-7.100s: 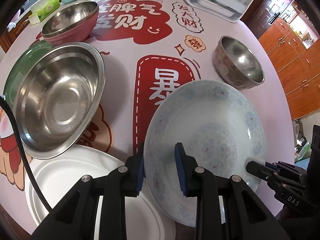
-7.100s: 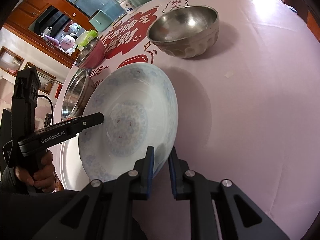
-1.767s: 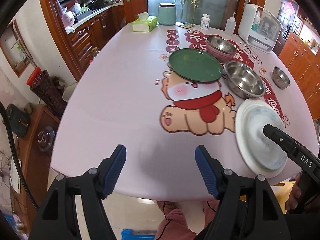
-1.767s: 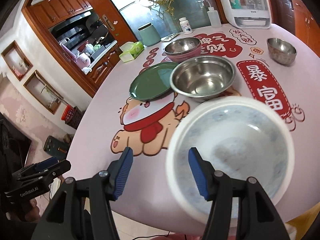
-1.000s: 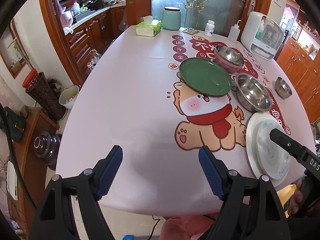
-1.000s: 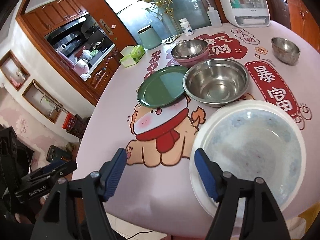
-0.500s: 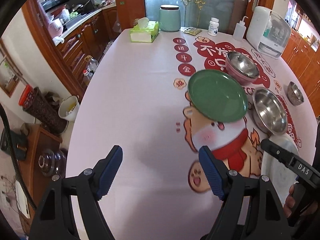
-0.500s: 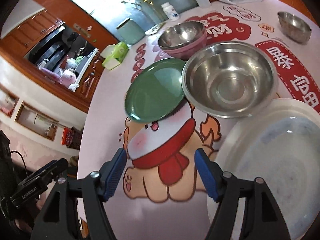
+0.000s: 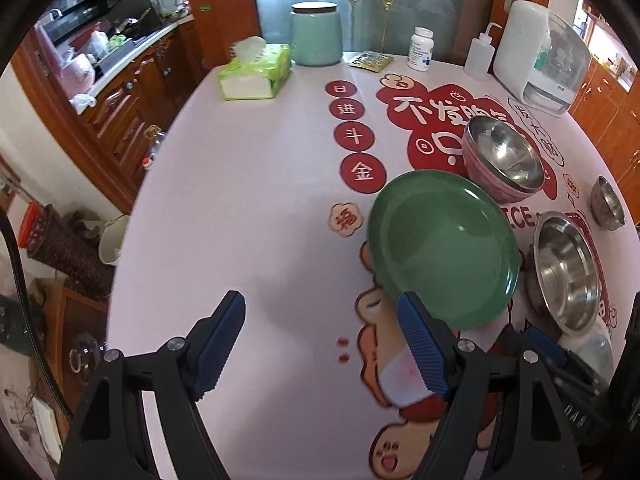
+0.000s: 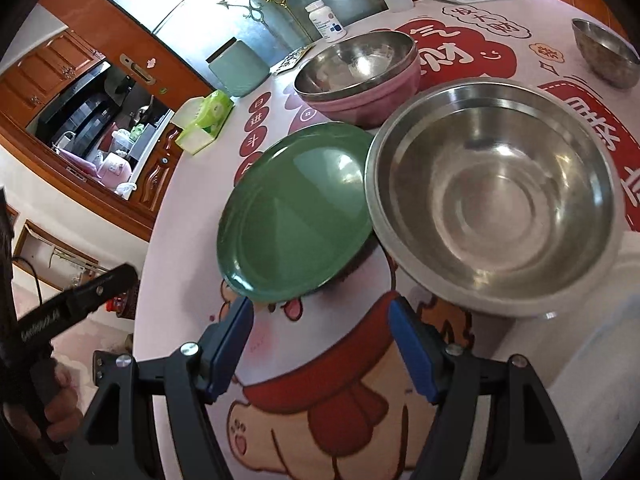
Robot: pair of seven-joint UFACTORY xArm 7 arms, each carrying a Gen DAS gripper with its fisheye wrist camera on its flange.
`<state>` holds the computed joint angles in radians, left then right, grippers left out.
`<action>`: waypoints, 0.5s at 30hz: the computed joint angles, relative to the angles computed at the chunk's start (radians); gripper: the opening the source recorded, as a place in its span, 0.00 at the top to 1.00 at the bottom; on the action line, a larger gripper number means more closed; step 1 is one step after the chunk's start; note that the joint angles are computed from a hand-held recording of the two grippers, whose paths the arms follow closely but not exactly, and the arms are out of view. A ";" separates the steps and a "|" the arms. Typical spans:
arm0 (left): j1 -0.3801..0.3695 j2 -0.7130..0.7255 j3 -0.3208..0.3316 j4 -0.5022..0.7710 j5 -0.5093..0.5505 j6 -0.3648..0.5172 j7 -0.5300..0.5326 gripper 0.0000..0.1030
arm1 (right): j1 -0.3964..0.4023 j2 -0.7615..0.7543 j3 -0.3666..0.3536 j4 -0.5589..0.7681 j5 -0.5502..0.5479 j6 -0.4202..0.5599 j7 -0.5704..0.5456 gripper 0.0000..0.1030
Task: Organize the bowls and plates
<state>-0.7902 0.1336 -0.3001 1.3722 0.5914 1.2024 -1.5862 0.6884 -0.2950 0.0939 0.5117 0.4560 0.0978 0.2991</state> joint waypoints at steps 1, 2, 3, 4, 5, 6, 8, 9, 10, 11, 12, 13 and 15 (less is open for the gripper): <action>0.008 0.010 0.006 -0.002 0.001 -0.028 0.006 0.25 | 0.005 0.006 -0.005 0.001 0.003 -0.006 -0.006 0.32; 0.013 0.019 0.010 0.000 0.002 -0.046 0.011 0.25 | 0.009 0.016 -0.009 0.004 0.006 -0.016 -0.012 0.32; 0.017 0.027 0.015 -0.003 0.002 -0.070 0.014 0.25 | 0.002 0.029 -0.003 0.007 -0.003 -0.029 -0.013 0.32; 0.023 0.036 0.021 -0.005 0.004 -0.095 0.021 0.25 | -0.006 0.033 0.005 0.007 -0.013 -0.032 -0.007 0.32; 0.026 0.043 0.027 -0.006 0.006 -0.112 0.026 0.25 | -0.013 0.043 0.009 0.012 -0.023 -0.035 -0.006 0.32; 0.030 0.052 0.033 -0.006 0.006 -0.131 0.030 0.25 | -0.020 0.056 0.014 0.017 -0.033 -0.038 -0.003 0.32; 0.037 0.069 0.044 -0.006 -0.001 -0.167 0.045 0.25 | -0.026 0.071 0.019 0.023 -0.041 -0.050 0.000 0.32; 0.041 0.080 0.050 -0.003 -0.003 -0.186 0.054 0.25 | -0.045 0.077 0.035 0.022 -0.062 -0.067 0.011 0.32; 0.042 0.088 0.056 -0.002 -0.003 -0.198 0.059 0.26 | -0.049 0.080 0.038 0.024 -0.073 -0.067 0.016 0.32; 0.043 0.094 0.061 -0.001 -0.004 -0.211 0.063 0.26 | -0.055 0.087 0.042 0.025 -0.085 -0.078 0.021 0.32; 0.046 0.102 0.066 -0.002 -0.006 -0.230 0.068 0.27 | -0.060 0.092 0.045 0.025 -0.094 -0.089 0.028 0.32; 0.048 0.111 0.072 -0.002 -0.008 -0.247 0.072 0.28 | -0.063 0.096 0.047 0.026 -0.104 -0.096 0.036 0.32; 0.050 0.131 0.081 0.004 -0.017 -0.266 0.083 0.30 | -0.085 0.105 0.062 0.027 -0.137 -0.110 0.062 0.32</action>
<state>-0.7406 0.2648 -0.2189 1.3763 0.5748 0.9365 -1.5036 0.6034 -0.1896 0.1563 0.5388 0.3194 -0.0120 0.3607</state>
